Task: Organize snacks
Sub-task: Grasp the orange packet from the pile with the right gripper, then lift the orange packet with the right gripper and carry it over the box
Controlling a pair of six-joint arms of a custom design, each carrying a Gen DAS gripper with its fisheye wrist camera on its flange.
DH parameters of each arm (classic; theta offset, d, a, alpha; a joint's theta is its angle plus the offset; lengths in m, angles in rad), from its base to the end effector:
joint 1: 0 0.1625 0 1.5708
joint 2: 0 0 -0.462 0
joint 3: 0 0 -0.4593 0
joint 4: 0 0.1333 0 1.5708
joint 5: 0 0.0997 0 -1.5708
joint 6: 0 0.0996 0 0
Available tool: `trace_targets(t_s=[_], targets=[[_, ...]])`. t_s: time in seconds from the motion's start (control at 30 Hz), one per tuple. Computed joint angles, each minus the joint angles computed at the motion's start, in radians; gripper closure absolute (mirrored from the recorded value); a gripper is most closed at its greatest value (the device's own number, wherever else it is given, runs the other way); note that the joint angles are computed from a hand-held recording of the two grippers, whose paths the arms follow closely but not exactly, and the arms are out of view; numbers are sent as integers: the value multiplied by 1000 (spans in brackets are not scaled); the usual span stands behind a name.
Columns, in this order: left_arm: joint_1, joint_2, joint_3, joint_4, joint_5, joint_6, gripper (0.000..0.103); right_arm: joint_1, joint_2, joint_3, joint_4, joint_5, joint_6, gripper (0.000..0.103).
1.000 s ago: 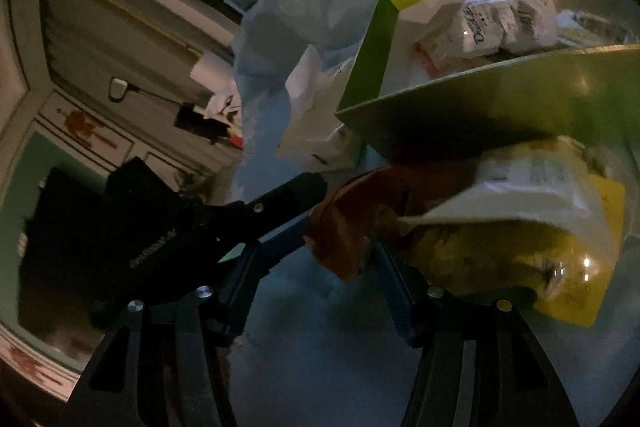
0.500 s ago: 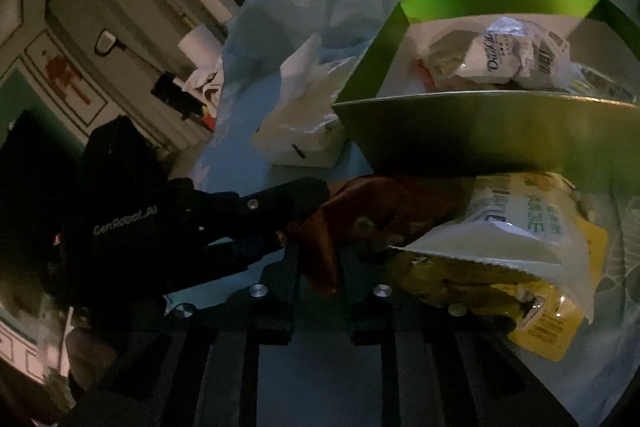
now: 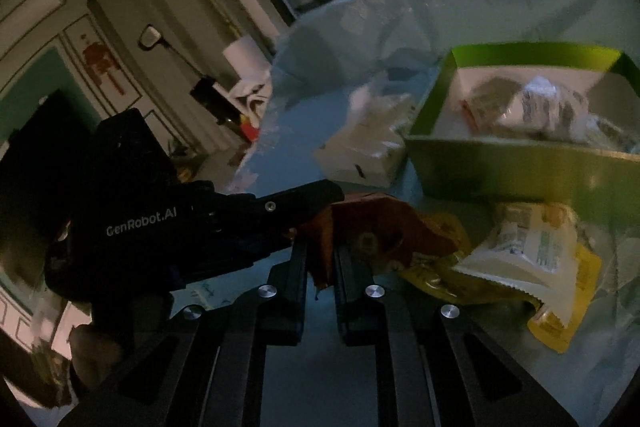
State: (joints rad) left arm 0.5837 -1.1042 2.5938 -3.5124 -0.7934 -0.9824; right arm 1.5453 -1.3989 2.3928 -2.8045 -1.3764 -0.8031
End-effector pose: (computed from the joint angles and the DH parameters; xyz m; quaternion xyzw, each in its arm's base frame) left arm -0.1932 -0.3711 0.0970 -0.0828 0.9021 -0.4224 0.0315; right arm 0.1410 -0.4533 0.1615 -0.3853 0.9100 -0.1478 0.0403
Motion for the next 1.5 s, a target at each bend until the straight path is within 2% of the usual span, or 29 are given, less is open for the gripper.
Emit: trace_targets(t_s=[0.1,0.23,0.4,0.67,0.93,1.23,1.5], targets=[[-34,-22,1,24,26,-8,58,9,-30,8,7,14,-26,90],[-56,-45,-42,123,49,-3,58,9,-68,6,30,53,-23,90],[-65,-19,-116,200,56,37,59,-14,-117,-5,51,96,-18,90],[-24,93,-248,165,-8,157,59,-62,-172,-33,71,131,-27,90],[18,180,-384,191,-49,262,59,-103,-166,-96,79,162,-19,90],[68,253,-519,240,-74,381,59,-125,-111,-177,74,188,-7,90],[104,289,-575,258,-93,435,59,-140,-80,-206,58,183,-17,90]])
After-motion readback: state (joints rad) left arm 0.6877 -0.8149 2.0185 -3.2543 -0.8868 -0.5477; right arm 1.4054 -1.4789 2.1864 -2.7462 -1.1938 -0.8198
